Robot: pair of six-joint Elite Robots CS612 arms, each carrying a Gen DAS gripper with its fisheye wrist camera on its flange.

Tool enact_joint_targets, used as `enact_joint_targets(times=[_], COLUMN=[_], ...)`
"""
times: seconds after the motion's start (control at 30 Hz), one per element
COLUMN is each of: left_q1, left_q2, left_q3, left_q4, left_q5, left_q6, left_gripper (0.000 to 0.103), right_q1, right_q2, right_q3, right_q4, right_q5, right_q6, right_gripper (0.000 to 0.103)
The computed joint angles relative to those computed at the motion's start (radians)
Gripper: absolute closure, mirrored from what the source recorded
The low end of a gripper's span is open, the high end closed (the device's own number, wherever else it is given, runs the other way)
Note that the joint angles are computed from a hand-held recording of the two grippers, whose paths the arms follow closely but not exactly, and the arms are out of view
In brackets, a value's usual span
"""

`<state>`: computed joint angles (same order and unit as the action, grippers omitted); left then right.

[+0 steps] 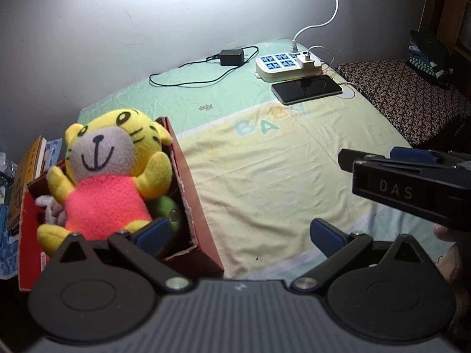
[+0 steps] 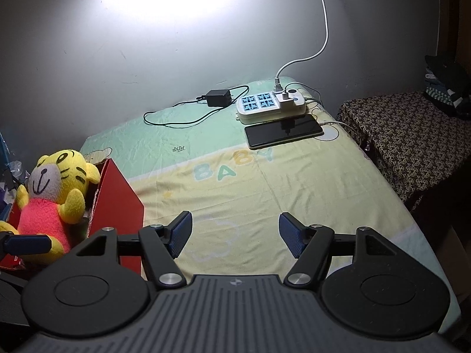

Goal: Organize objects
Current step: 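Pull the right gripper back from the box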

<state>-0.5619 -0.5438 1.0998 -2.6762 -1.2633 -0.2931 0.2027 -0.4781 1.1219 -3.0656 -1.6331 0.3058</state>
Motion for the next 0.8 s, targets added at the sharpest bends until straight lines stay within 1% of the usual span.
enact_joint_targets(times=[0.17,0.3,0.6,0.8], left_q1=[0.003,0.010,0.040,0.064], left_q2=[-0.015,-0.028,-0.063,-0.081], left_q3=[0.022,0.041,0.101,0.140], left_q4=[-0.033,-0.043,-0.062,-0.056], left_q5=[0.041,0.082,0.137,0.149], left_q6=[-0.014,-0.039,-0.113,-0.155], left_gripper=[0.002,0.002,0.002,0.002], right_q1=[0.008,0.018,0.050,0.073], right_q2=[-0.003,0.000,0.019,0.039], right_q3=[-0.013,-0.031,-0.089,-0.133], right_q4=[-0.008,-0.013,0.006,0.031], right_q5=[0.013,0.029,0.081,0.103], right_q6=[-0.021,-0.043,-0.084,-0.103], right_gripper=[0.034,0.032,0.032,0.032])
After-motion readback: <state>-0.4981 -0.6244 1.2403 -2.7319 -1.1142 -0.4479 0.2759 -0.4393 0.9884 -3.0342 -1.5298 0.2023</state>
